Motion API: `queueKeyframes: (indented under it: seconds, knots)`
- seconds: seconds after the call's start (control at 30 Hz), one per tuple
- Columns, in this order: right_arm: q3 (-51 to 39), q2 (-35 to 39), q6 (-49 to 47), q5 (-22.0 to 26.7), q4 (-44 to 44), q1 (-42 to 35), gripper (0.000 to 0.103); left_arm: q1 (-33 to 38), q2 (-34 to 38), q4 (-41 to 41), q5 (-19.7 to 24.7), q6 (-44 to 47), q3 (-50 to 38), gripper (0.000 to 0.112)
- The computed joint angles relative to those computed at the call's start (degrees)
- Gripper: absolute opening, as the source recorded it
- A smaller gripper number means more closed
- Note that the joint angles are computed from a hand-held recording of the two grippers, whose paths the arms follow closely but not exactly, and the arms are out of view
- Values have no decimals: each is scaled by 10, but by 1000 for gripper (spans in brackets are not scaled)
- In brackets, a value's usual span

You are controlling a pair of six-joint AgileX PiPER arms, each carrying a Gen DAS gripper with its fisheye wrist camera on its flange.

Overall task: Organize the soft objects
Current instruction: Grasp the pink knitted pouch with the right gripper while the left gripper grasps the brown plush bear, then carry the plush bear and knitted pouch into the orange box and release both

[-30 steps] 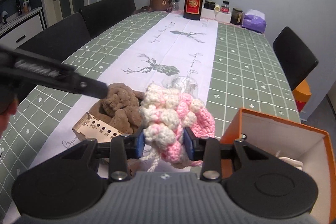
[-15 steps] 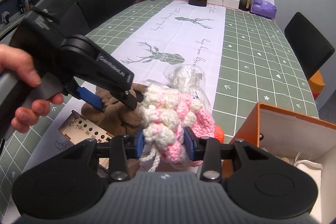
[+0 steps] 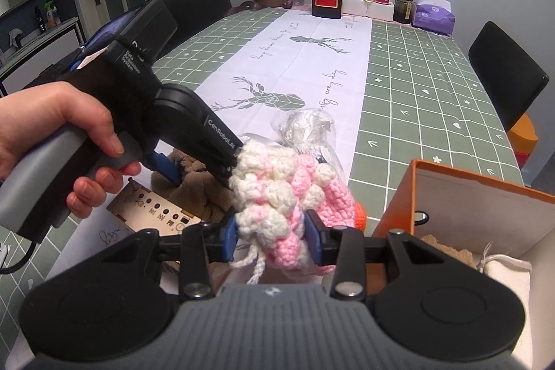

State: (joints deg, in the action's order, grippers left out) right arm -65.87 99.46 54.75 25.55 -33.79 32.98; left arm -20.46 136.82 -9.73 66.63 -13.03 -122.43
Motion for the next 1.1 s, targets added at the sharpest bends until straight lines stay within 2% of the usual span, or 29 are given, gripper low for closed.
queueKeyframes:
  seconds: [0.13,0.23,0.37,0.47,0.6,0.7,0.9,1.0,1.1]
  knots:
    - [8,-7,28,3,-25,5,39,2,-38,-6,-56,21,64,55]
    - [17,-15,74,14,-73,18,39,7,-76,-19,-112,42,126,53]
    - [32,-34,108,15,-96,32,39,20,-140,-60,-175,88,211,53]
    - [54,-56,183,20,-151,53,39,35,-217,-127,-247,156,308,53]
    - [89,-90,313,36,-251,92,39,37,-335,-220,-372,289,450,53]
    - [110,-111,391,69,-307,135,39,35,-413,-282,-403,376,530,53]
    - [159,-156,516,142,-374,236,39,13,-566,-463,-458,591,722,53]
    - [180,-175,547,187,-375,290,39,-8,-621,-486,-481,616,791,53]
    - [219,-206,612,228,-375,344,39,-16,-660,-517,-480,641,840,53]
